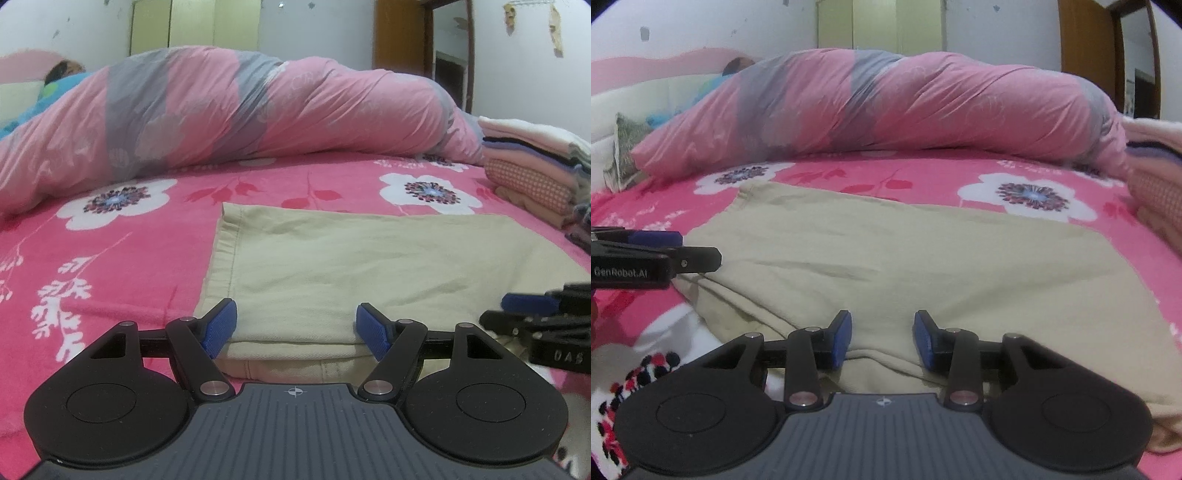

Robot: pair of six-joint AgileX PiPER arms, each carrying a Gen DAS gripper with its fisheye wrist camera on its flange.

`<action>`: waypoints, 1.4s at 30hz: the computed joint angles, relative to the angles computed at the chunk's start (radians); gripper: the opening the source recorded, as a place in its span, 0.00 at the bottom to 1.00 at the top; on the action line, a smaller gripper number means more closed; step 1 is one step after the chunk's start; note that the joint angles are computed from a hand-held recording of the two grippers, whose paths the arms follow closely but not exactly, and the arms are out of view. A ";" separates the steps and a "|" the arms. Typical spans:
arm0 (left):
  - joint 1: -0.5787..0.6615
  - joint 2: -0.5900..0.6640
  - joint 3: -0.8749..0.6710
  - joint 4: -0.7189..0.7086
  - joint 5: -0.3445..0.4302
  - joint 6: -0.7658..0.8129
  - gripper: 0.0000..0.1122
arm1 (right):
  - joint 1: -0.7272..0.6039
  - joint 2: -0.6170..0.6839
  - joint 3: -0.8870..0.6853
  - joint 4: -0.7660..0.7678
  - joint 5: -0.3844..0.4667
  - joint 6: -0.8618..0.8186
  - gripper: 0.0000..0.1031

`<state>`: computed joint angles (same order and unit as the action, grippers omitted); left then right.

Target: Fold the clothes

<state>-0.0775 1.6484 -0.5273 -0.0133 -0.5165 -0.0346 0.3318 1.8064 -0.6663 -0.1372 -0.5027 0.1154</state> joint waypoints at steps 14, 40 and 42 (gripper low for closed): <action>-0.125 -0.084 -0.068 -0.160 0.044 0.183 0.66 | -0.020 0.016 0.018 -0.042 -0.060 0.038 0.39; -0.186 0.104 -0.080 -0.168 -0.021 0.180 0.70 | -0.016 0.016 0.030 -0.040 -0.080 0.050 0.39; -0.184 0.102 -0.076 -0.162 -0.025 0.176 0.70 | -0.015 0.015 0.029 -0.038 -0.079 0.050 0.39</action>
<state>-0.2616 1.7508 -0.6034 -0.1752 -0.5415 0.1411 0.3168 1.8217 -0.6373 -0.1753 -0.5813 0.1650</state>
